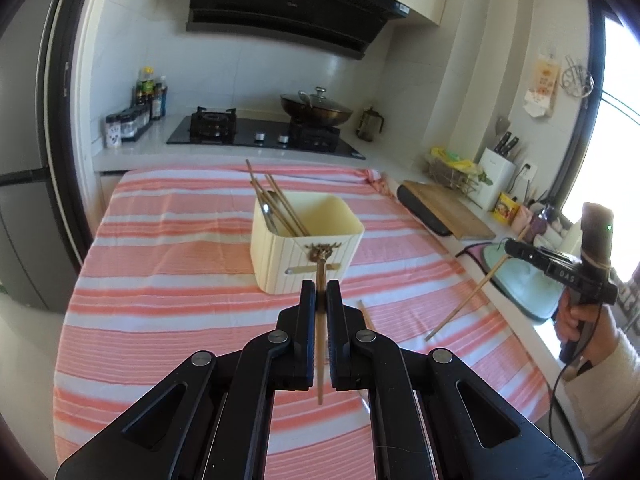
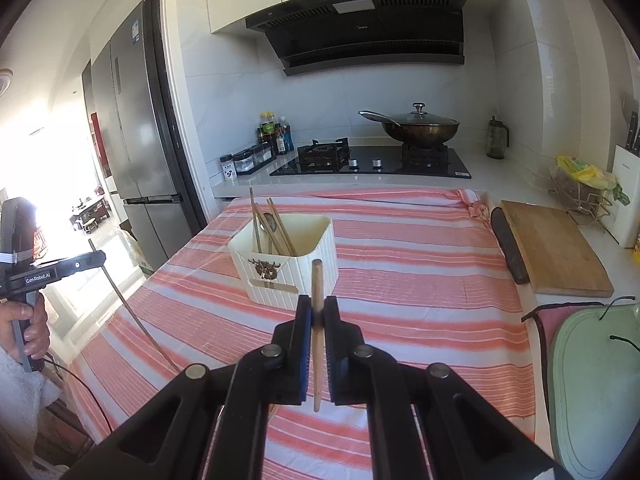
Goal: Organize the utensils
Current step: 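Lift and carry both held chopsticks over the cream box with both grippers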
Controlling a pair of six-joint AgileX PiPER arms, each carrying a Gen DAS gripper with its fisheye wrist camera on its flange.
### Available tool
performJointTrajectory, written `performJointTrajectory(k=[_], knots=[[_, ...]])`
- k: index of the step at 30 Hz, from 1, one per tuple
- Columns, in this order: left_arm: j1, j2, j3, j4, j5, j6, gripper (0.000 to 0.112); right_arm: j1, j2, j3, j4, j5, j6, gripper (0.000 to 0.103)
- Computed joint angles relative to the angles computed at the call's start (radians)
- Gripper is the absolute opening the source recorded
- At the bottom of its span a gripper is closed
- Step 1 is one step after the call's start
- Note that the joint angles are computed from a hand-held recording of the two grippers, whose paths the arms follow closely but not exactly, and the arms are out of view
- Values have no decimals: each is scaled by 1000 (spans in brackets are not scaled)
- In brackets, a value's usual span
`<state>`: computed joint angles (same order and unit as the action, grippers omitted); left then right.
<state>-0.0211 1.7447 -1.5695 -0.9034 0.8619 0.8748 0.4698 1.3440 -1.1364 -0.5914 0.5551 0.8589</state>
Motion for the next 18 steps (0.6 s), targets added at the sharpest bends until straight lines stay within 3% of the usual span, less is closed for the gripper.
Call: performJointTrajectory(k=[9,14,18], knots=[[-2,77,-229,36,57,-133,3,-61,85,-149,113,16,-173,6],[-16,184,-496,57,78,-260,3,-80,202,-376,144,62,-272,6],[-62,300,-743,159,19,-381,3,-79,318,-602,138,81,-321,6]])
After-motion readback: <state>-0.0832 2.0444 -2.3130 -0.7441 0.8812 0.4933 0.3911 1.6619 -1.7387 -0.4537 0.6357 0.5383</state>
